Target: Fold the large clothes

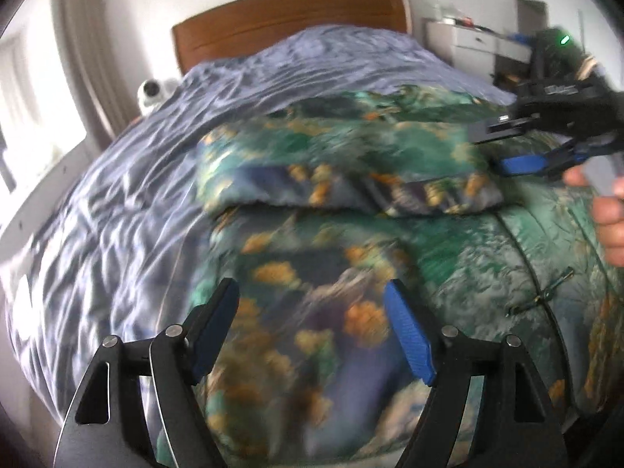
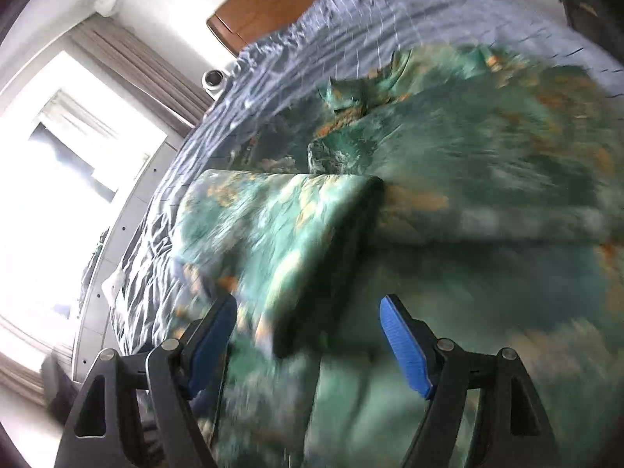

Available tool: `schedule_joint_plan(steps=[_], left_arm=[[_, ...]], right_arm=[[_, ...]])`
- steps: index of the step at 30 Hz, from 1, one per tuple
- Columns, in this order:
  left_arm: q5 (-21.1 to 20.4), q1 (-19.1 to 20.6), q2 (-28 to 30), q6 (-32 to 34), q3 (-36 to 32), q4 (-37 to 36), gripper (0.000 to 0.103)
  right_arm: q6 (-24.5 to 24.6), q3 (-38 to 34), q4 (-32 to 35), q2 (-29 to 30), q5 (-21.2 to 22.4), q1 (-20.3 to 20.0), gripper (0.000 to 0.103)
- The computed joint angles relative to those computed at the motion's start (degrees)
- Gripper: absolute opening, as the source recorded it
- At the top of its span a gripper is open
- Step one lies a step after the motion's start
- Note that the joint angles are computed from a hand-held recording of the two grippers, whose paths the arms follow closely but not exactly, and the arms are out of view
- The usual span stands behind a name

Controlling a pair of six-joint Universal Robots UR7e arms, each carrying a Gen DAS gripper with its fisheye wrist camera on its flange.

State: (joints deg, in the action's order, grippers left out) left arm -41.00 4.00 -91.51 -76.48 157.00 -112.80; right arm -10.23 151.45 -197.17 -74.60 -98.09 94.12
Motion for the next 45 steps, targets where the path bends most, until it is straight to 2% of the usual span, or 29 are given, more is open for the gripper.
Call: schedule_joint_plan(steps=[3,4,5,6,9,12,15,19,22,25,26,27,28,30,32,34,35,37,38,41,43,45], left_arm=[[-1.10,0.40,-3.32,-2.02,0.74,1.88,0.079],[-1.64,-0.03,-4.68,-3.14,0.85,3.58,0.079],[-1.87,-0.21,-5.73,-4.09,0.84,4.90,0.079],[-2.56,-1.26,-7.82,-5.59,0.87,7.51,0.079],[-1.79,-1.27,-12.21,-6.02,0.95,9.58,0.079],[0.11,0.63,-12.49,-3.82,0.57,7.11,0.079],[1.78,3.28,-11.40,-0.79,0.21,2.53,0.079],[2.05,6.65,-10.30,3.46,-0.71,-1.31,0.079],[2.45,9.52,-9.91,7.77,-2.01,-3.51,0.079],[3.36,14.77,-7.28,16.51,-4.35,-10.32,0.079],[3.53,17.30,-5.60,20.40,-5.86,-13.49,0.079],[3.71,19.04,-4.43,22.91,-7.11,-15.51,0.080],[3.80,21.87,-1.94,27.60,-9.12,-19.92,0.081],[3.96,25.42,2.13,34.01,-11.69,-26.43,0.084],[4.69,29.70,8.34,41.02,-14.90,-35.26,0.084],[3.73,34.31,14.47,47.00,-18.53,-42.31,0.082],[3.72,35.86,16.54,48.67,-19.55,-44.69,0.080],[2.66,39.83,20.83,50.27,-22.50,-45.70,0.078],[1.94,41.32,22.04,49.77,-23.61,-44.58,0.076],[1.00,44.35,25.94,51.10,-24.18,-45.81,0.076],[2.95,43.73,27.71,52.69,-22.71,-49.90,0.076],[3.34,43.36,27.59,52.26,-22.55,-49.58,0.076]], right_arm=[[1.09,-3.82,1.32,5.86,1.63,-0.90,0.077],[1.64,-4.59,1.65,6.91,0.54,-0.39,0.055],[2.47,-5.48,2.20,7.74,-2.05,1.19,0.016],[2.97,-6.00,2.61,7.74,-3.29,2.20,0.014],[1.28,-7.76,1.74,5.38,-5.06,6.42,0.013],[-2.26,-12.00,1.46,4.07,-8.06,9.49,0.013],[-3.36,-17.59,3.83,5.82,-9.91,8.93,0.013],[-6.29,-22.26,4.03,11.80,-14.34,7.12,0.013],[-4.59,-21.86,4.85,13.97,-15.65,4.40,0.015],[-4.17,-19.85,2.91,14.29,-14.68,2.52,0.022],[-4.24,-19.60,3.34,13.63,-14.68,2.34,0.033],[-4.04,-19.72,4.29,13.21,-15.77,2.81,0.040],[-4.63,-20.12,5.16,12.86,-18.25,4.01,0.049],[-9.82,-20.29,-0.30,14.20,-24.84,7.31,0.050],[-17.14,-20.39,-8.81,16.53,-28.44,10.39,0.050],[-18.97,-19.96,-10.12,16.20,-25.76,11.02,0.050],[-18.28,-19.68,-7.59,15.17,-21.47,10.42,0.050],[-18.04,-19.70,-4.23,15.28,-15.69,9.01,0.050],[-18.53,-20.09,-3.62,16.26,-15.53,8.58,0.050],[-16.29,-21.91,-0.02,20.24,-19.83,6.57,0.048],[-17.10,-21.26,-2.88,21.34,-18.32,4.59,0.048],[-17.18,-21.02,-4.24,21.68,-18.13,4.27,0.048]])
